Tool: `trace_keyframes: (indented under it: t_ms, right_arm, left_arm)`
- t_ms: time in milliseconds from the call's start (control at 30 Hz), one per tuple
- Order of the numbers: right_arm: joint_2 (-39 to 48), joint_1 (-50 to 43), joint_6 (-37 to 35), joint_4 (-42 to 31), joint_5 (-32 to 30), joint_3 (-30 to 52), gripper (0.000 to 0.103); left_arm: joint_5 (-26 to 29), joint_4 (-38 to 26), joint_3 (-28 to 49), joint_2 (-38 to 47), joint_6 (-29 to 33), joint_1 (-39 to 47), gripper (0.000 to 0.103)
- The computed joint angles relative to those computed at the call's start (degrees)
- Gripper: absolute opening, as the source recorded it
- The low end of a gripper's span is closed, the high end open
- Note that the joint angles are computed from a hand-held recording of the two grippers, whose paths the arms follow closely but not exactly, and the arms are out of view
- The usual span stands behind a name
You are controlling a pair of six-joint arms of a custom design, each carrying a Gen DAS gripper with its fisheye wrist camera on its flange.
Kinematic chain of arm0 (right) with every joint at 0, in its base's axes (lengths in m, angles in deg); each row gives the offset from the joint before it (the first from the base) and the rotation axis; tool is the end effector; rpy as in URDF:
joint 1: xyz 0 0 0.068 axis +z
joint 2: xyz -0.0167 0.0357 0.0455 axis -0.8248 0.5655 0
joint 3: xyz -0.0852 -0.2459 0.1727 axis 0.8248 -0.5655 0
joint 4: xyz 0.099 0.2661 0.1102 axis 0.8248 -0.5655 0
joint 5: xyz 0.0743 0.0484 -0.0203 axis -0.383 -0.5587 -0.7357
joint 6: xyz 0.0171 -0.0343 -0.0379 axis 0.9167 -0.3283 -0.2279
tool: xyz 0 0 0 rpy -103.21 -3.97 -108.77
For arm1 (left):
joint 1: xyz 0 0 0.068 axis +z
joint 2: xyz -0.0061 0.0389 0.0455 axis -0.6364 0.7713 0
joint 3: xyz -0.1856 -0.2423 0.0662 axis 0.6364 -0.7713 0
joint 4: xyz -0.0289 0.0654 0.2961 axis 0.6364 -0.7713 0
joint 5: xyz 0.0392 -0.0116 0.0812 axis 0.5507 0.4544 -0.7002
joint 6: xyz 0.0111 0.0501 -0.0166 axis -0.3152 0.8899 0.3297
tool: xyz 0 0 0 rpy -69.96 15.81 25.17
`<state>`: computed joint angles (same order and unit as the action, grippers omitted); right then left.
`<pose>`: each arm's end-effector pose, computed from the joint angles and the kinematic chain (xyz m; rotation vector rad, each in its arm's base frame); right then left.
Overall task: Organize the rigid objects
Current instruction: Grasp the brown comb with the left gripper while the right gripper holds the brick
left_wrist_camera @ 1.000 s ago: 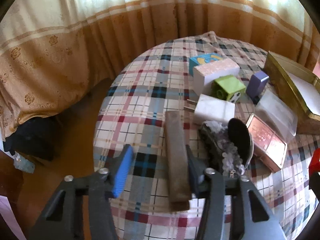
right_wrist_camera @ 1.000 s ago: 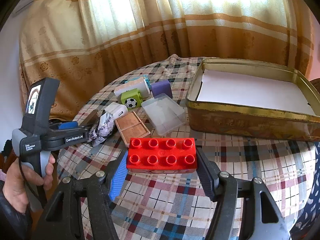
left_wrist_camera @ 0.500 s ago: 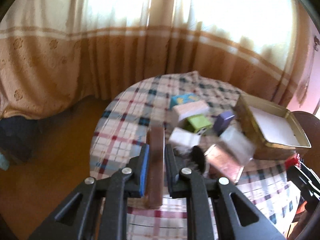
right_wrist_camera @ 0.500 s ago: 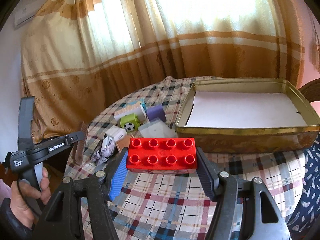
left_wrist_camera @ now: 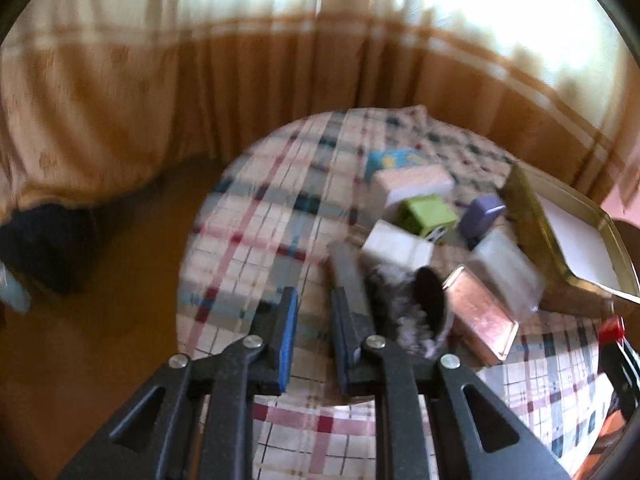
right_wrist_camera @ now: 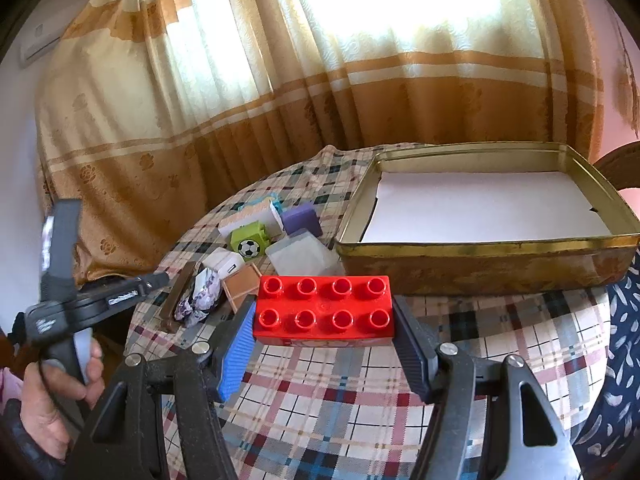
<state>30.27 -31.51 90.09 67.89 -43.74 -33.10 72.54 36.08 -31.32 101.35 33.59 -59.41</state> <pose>0.1850 0.0653 0.1271 0.4851 2.1016 0.0927 0.3898 -0.1475 0.0924 0.5553 2.4114 -0.3471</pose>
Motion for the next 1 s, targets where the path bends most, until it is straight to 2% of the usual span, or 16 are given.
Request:
trace_keyframes:
  t_ms: [133,200,267,367,500,633,800,900,1000]
  right_arm:
    - [1.44,-0.27,-0.21,0.94,-0.82,0.06,0.066]
    - [1.84,-0.79,-0.32,1.28,-1.44,0.1,0.066]
    - [2.19,-1.01,-0.45,1.48,-1.71,0.25,0.066]
    - [2.82,-0.85,-0.72,1.95,-1.78,0.34,0.066]
    - [3.46,-0.72,-0.7,2.22,-2.0,0.57,0.066]
    - [3.31,-0.87,-0.84,2.09,-2.23,0.62,0.066]
    - [2.82,-0.93,-0.71,1.25,-2.4,0.69,0.066]
    - [3.83,-1.3,-0.5,2.0,-3.1,0.8,0.066]
    - [4.97,-1.6,-0.71,2.76,-4.0,1.01,0.066]
  left_arm:
    - [2.13,-0.39,0.32,0.5,-0.84,0.18,0.021]
    - [1.55,0.95,-0.7,-0.52,-0.92,-0.16,0.031]
    - [1.09,2.06,-1.52,-1.42,-1.07,-0.26,0.054]
    - [3.35,2.44,-2.41,-2.83,-2.18,0.37,0.07]
    - [1.46,3.45,-3.08,-3.67,-1.45,-0.61,0.07]
    - [2.65,1.77,-1.33,-1.72,-1.92,-0.67,0.07]
    - [3.97,-0.75,-0.12,0.08,-4.64,0.77,0.065]
    - [0.81,-0.15,-0.39,0.55,-4.12,0.25,0.065]
    - [-2.14,0.51,-0.02,1.33,-3.65,-0.66,0.06]
